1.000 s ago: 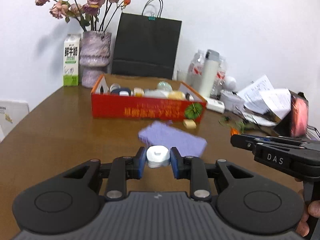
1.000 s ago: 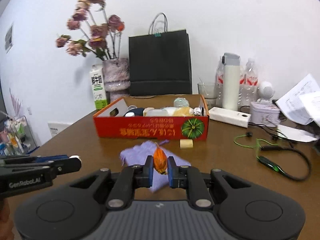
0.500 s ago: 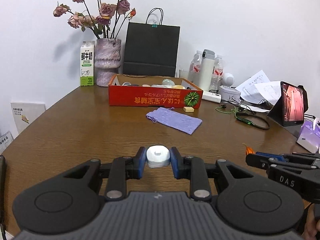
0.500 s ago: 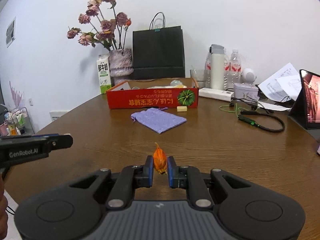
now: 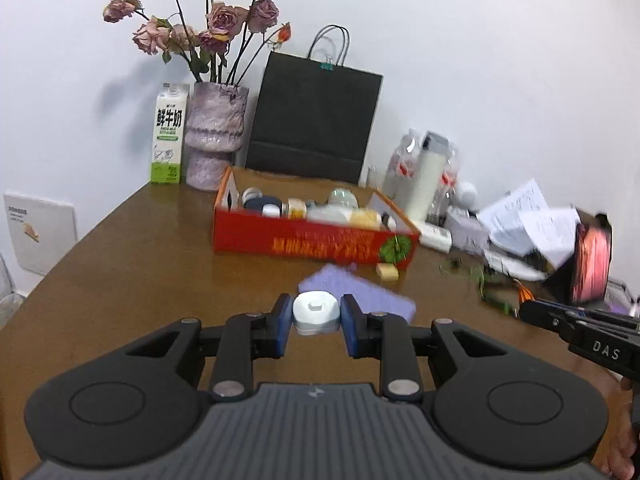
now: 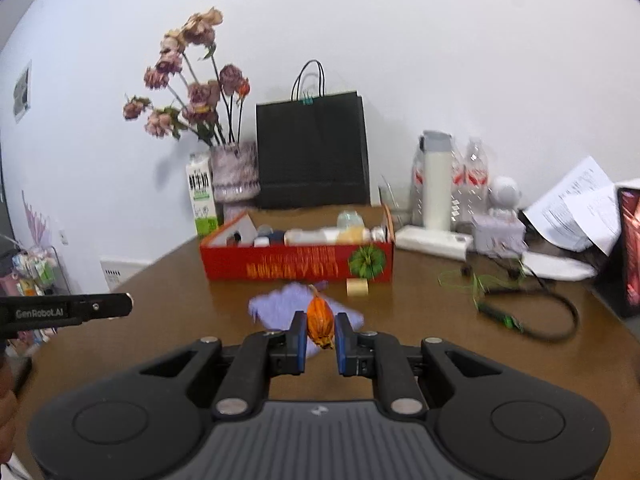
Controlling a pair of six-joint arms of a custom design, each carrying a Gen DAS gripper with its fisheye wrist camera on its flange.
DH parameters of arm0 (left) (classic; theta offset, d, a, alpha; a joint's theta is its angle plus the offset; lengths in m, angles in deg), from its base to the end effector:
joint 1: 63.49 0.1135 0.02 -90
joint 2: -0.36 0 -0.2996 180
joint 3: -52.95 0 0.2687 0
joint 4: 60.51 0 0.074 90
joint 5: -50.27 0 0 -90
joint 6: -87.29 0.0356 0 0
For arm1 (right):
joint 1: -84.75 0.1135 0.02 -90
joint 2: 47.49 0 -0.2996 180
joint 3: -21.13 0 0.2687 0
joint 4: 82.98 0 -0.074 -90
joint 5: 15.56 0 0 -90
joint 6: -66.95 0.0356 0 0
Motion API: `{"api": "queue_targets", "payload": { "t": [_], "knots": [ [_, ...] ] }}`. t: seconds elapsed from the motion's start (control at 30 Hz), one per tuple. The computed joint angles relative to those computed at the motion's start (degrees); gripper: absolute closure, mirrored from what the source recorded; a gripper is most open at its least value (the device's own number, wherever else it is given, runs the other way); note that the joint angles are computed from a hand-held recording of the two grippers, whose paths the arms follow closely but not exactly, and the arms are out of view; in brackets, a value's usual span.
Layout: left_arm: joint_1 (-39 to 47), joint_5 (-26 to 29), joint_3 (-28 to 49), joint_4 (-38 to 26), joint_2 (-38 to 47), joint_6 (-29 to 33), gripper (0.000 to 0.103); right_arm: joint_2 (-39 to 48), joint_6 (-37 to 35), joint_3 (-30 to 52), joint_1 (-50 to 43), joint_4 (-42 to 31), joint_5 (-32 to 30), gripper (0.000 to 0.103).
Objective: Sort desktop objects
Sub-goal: 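Carry the white cap and orange item over the cardboard box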
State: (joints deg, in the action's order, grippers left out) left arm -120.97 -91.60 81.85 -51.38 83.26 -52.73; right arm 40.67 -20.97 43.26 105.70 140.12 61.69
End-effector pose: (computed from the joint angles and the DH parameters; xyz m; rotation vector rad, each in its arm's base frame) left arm 0.1359 -0.1611 0.1257 -0.2709 2.0046 -0.0943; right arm 0.2023 0.0859 0.1251 -0.4708 1.9355 0.4803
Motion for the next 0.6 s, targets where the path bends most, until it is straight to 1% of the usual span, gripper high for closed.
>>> {"api": "queue_targets", "payload": {
  "t": [0.03,0.07,0.1,0.13,0.2,0.23,0.3,0.33,0.37,0.43,0.47,0.5,0.57,0.6],
  "knots": [
    [5.0,2.9,0.2,2.9,-1.1,6.4,0.076,1.0,-0.1,3.2,-1.0,-2.1,-1.5,0.09],
    [9.0,5.2,1.0,4.4,-1.4,11.1,0.076,2.2,-0.2,6.7,-1.7,-4.6,-2.6,0.09],
    [13.5,8.8,2.2,5.5,-1.5,15.7,0.076,3.8,-0.4,10.3,-2.1,-6.9,-3.3,0.09],
    [18.2,12.1,3.6,6.3,-1.2,19.0,0.076,5.6,-0.3,13.9,-2.3,-9.1,-3.6,0.09],
    [27.9,21.0,8.3,6.1,1.2,24.7,0.076,9.7,-0.8,22.2,-2.6,-14.1,-3.7,0.09],
    [31.4,23.7,11.1,5.7,3.5,26.5,0.076,11.6,-0.4,25.7,-2.2,-15.6,-3.1,0.09],
    [36.1,27.0,16.9,5.8,9.4,32.6,0.076,16.7,0.2,34.7,-2.3,-20.9,-4.2,0.09],
    [37.7,27.7,19.1,7.1,12.6,34.1,0.076,19.4,1.1,39.3,-2.3,-23.9,-4.1,0.09],
    [39.8,29.3,22.3,6.4,16.1,34.9,0.076,22.2,1.3,44.4,-2.1,-27.9,-3.7,0.09],
    [42.9,31.7,28.3,1.8,20.6,33.3,0.076,27.5,1.8,54.2,-1.9,-35.8,-2.6,0.09],
    [44.7,33.7,31.8,-0.4,23.3,33.1,0.076,30.3,2.2,59.4,-1.9,-39.9,-2.7,0.09],
    [46.0,35.0,34.1,-1.6,25.2,33.6,0.076,33.2,3.1,64.7,-1.9,-43.6,-2.5,0.09],
    [48.0,37.5,40.2,-6.5,29.5,34.4,0.076,39.6,4.0,77.2,-2.0,-55.0,-3.5,0.09],
    [48.7,38.5,42.8,-9.0,31.2,34.3,0.076,42.2,4.6,81.7,-2.1,-58.2,-4.2,0.09]
  ]
}}
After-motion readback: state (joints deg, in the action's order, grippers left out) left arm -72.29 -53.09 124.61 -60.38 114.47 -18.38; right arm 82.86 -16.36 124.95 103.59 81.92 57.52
